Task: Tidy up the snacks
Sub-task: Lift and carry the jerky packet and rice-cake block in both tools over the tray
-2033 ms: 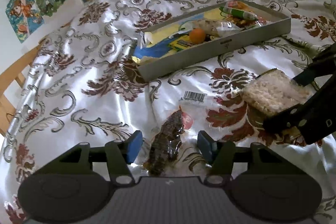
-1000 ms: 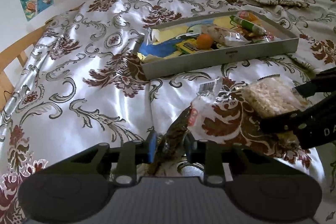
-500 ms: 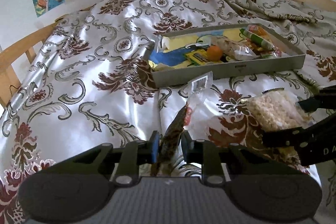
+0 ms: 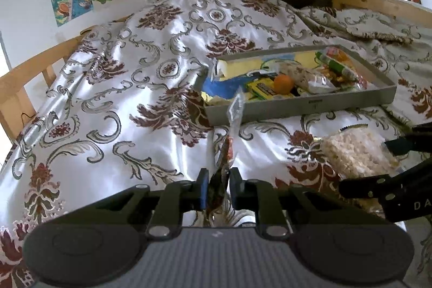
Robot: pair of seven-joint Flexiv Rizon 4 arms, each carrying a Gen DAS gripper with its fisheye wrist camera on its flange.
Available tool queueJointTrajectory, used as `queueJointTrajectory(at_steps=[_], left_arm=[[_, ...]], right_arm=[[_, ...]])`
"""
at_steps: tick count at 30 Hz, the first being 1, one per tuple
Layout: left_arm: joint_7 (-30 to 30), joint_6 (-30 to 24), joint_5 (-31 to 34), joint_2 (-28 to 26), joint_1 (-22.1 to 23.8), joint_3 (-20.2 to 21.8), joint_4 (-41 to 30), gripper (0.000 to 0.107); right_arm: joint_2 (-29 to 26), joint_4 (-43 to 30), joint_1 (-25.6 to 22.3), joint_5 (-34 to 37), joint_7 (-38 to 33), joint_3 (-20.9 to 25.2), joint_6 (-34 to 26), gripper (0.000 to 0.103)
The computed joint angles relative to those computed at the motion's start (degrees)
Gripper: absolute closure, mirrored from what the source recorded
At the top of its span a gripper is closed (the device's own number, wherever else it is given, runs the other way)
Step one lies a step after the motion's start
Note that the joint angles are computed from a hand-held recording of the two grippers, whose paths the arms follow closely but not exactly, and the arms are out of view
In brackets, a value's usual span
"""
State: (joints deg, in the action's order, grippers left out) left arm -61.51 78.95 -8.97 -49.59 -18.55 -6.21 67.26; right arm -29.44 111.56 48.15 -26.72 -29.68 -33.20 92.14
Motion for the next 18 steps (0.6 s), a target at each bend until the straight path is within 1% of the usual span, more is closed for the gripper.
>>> queueJointTrajectory(at_steps=[5, 9, 16, 18], left_arm=[[0.9, 1.0, -0.4, 0.2, 0.7, -1.6, 0.8, 0.088], [2.4, 3.6, -0.6, 0.4, 1.3, -3.2, 2.1, 0.088], [2.8, 8.4, -1.9, 1.0, 1.9, -5.1, 4.5, 0.088], [2.7, 9.9, -2.3, 1.3, 2.3, -5.9, 5.3, 0.088]], right_arm=[[0.0, 0.2, 0.7, 0.9, -0.3, -0.9, 0.7, 0.026], [-0.3, 0.3, 1.6, 2.0, -0.9, -1.9, 1.6, 0.026], [-1.0, 0.9, 5.6, 6.7, -3.2, -6.4, 3.8, 0.026], [-1.1, 0.7, 6.1, 8.3, -4.2, -6.9, 4.0, 0.026]])
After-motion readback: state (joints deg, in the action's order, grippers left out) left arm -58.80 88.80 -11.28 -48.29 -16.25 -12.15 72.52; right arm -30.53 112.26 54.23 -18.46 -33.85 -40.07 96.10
